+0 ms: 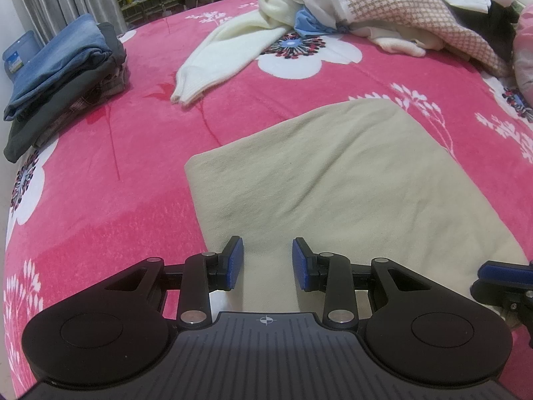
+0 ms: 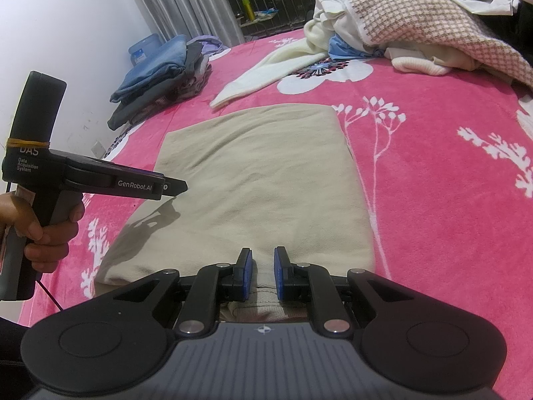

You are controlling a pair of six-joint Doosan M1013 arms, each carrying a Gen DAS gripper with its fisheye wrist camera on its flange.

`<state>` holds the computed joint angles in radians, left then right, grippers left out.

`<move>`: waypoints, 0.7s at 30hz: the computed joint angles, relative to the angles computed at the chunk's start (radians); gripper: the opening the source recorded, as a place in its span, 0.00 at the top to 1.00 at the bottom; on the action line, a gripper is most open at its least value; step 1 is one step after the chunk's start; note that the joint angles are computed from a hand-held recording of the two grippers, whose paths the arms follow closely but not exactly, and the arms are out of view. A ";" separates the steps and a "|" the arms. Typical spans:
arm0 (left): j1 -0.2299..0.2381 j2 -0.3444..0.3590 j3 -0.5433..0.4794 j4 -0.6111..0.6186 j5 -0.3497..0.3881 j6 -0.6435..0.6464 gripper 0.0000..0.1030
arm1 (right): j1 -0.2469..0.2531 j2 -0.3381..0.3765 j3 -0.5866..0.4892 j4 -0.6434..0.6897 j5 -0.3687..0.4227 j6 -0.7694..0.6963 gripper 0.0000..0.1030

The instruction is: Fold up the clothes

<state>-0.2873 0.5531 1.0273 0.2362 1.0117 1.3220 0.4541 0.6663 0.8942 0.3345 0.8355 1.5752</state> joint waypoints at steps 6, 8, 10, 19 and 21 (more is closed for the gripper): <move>0.018 -0.007 -0.004 -0.058 -0.004 0.001 0.66 | 0.000 -0.002 0.004 0.003 -0.003 0.003 0.86; 0.029 -0.016 0.002 -0.081 -0.012 -0.015 0.64 | 0.000 -0.002 0.005 0.005 -0.004 0.003 0.86; 0.038 -0.029 0.016 -0.088 -0.024 -0.030 0.57 | -0.001 -0.002 0.005 0.008 -0.004 0.002 0.86; 0.178 -0.100 0.142 -0.525 -0.080 -0.018 0.48 | -0.002 -0.005 0.012 0.016 -0.009 0.006 0.86; 0.210 -0.109 0.179 -0.670 -0.100 0.022 0.47 | -0.001 -0.005 0.012 0.016 -0.009 0.009 0.86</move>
